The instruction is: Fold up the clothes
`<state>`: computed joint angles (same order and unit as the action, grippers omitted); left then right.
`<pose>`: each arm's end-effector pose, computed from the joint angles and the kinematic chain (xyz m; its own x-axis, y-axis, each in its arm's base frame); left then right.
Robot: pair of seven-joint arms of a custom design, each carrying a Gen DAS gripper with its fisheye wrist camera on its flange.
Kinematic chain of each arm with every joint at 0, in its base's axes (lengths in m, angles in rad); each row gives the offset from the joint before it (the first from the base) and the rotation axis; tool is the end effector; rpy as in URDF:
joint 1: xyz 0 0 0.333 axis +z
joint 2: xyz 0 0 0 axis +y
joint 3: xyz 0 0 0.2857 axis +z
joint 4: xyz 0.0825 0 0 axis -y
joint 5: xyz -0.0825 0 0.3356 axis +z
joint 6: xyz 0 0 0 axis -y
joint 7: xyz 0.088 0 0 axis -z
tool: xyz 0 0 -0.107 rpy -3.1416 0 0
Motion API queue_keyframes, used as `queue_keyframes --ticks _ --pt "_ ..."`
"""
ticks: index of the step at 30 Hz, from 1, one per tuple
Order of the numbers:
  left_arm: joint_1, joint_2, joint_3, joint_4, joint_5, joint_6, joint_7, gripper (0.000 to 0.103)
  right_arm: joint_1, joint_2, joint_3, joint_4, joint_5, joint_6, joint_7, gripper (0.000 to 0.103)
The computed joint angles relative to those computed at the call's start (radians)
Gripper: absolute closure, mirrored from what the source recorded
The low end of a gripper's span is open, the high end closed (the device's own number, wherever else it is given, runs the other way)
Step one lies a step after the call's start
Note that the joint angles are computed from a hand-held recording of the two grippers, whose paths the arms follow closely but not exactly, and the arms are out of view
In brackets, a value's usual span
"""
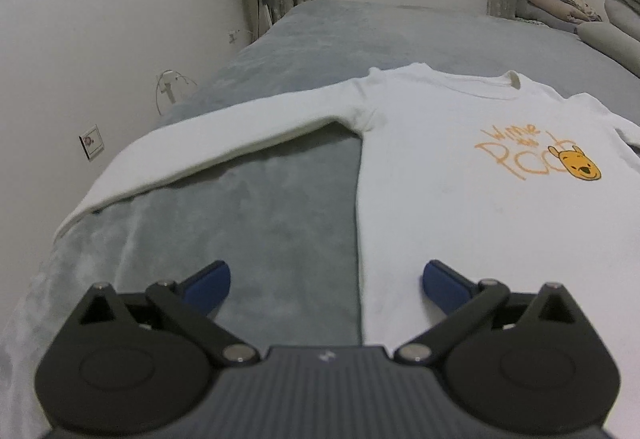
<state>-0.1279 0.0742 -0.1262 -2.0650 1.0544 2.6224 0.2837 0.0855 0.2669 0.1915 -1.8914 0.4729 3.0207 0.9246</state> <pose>0.5294 -0.1572 0.4374 0.2593 -0.9599 -0.1064 -0.6781 -0.1025 -0.7278 0.6019 0.1249 0.4609 0.4114 -0.9100 0.0513 -0.5607 -0.2970 -0.7729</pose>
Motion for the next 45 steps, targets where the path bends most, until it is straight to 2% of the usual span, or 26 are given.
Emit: queue_keyframes --ticks 4,9,14,45 --pt "-0.007 0.006 -0.003 0.007 0.014 -0.022 -0.002 0.000 -0.047 0.005 0.047 0.013 0.084 -0.019 -0.062 0.000" --pt "-0.019 0.020 -0.005 0.025 0.023 -0.051 0.005 0.000 -0.024 0.003 0.024 0.012 0.096 -0.018 -0.069 0.000" --pt "-0.021 0.019 -0.002 0.022 0.026 -0.047 0.000 0.000 -0.013 0.002 0.014 0.012 0.100 -0.019 -0.070 0.000" --pt "-0.018 0.013 -0.001 0.018 0.009 -0.044 0.010 0.000 -0.008 -0.001 0.009 0.011 0.107 -0.020 -0.075 0.000"
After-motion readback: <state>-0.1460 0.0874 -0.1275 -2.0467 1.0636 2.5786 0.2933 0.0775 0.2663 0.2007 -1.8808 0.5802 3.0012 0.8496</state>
